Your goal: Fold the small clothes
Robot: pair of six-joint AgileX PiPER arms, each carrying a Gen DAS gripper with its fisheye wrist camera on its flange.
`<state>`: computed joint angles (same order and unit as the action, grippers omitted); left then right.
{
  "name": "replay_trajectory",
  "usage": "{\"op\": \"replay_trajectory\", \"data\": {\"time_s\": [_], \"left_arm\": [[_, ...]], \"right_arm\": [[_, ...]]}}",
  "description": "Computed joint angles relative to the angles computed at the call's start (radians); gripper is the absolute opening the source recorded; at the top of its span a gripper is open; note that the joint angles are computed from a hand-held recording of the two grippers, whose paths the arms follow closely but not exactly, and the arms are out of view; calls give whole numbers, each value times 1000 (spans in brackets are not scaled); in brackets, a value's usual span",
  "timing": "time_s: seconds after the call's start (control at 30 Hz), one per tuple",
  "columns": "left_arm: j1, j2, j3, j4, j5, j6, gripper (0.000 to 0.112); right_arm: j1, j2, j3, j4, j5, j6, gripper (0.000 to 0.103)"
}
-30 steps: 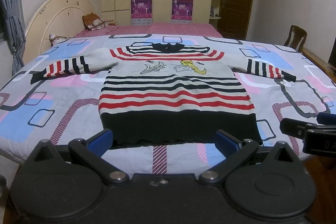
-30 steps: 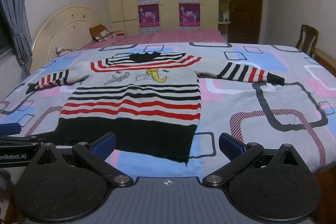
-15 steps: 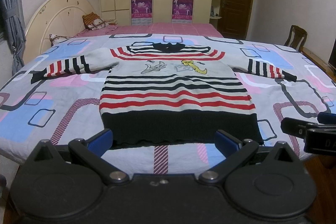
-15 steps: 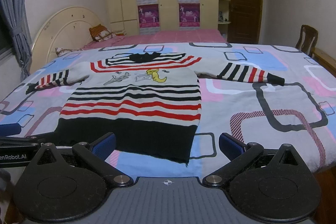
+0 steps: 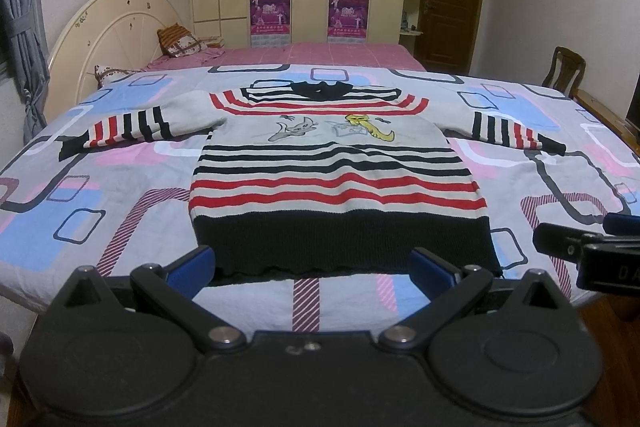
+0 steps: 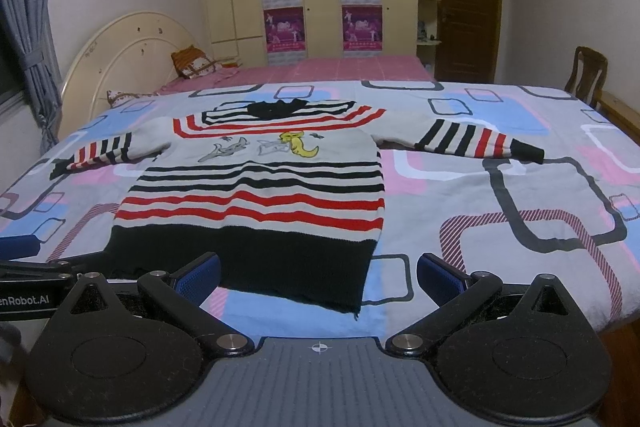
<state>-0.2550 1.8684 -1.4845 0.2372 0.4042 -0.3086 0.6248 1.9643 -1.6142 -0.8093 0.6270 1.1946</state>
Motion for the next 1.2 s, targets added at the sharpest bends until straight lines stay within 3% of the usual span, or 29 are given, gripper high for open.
{"op": "replay_trajectory", "data": {"time_s": [0.9, 1.2], "left_arm": [[4, 19, -26, -24, 14, 32, 103], [28, 138, -220, -98, 50, 131, 103]], "right_arm": [[0, 4, -6, -2, 6, 3, 103], [-36, 79, -144, 0, 67, -24, 103]]}}
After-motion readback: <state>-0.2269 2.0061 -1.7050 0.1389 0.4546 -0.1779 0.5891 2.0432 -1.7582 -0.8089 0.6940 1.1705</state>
